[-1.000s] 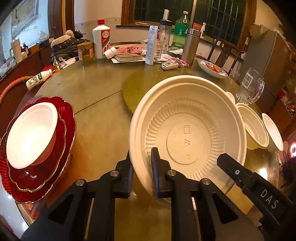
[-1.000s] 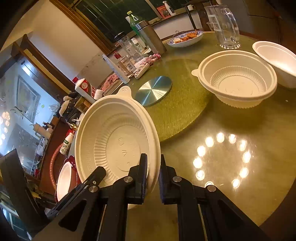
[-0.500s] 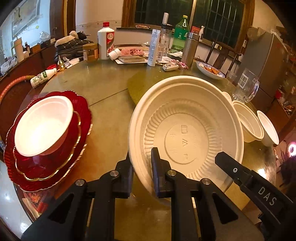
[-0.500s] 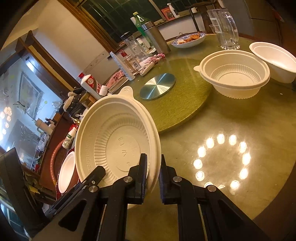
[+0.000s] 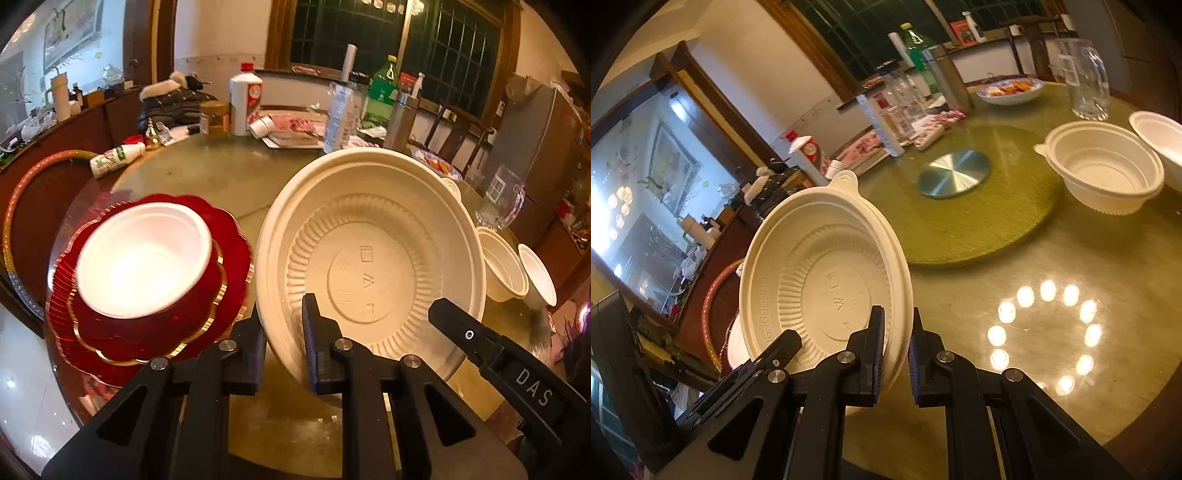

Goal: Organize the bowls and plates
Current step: 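Carry the beige bowl with both tools over the red plate stack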

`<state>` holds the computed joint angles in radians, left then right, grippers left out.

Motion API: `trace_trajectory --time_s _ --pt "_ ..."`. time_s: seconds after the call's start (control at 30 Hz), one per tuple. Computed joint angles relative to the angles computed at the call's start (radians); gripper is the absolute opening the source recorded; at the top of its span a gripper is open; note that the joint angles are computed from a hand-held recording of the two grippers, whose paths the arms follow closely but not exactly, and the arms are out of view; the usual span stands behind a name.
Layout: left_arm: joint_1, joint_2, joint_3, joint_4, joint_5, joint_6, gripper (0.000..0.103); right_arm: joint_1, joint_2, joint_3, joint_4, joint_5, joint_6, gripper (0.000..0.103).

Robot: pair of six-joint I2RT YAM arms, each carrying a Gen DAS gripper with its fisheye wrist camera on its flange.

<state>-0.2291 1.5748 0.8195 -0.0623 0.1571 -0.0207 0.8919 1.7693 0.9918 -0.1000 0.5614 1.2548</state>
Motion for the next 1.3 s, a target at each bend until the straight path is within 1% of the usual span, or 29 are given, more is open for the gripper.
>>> trace_trajectory --time_s 0.37,0.77,1.3 --pt "0.097 -0.013 0.024 -0.027 0.012 0.012 0.016 0.018 0.077 0.144 -0.022 -0.017 -0.076 0.011" --pt "0.213 0.016 0.068 -0.047 0.023 0.028 0.016 0.011 0.208 0.348 -0.057 -0.084 -0.169 0.011" --pt "0.334 0.090 0.155 -0.089 0.053 0.058 0.018 0.000 0.396 0.669 -0.183 -0.161 -0.267 0.011"
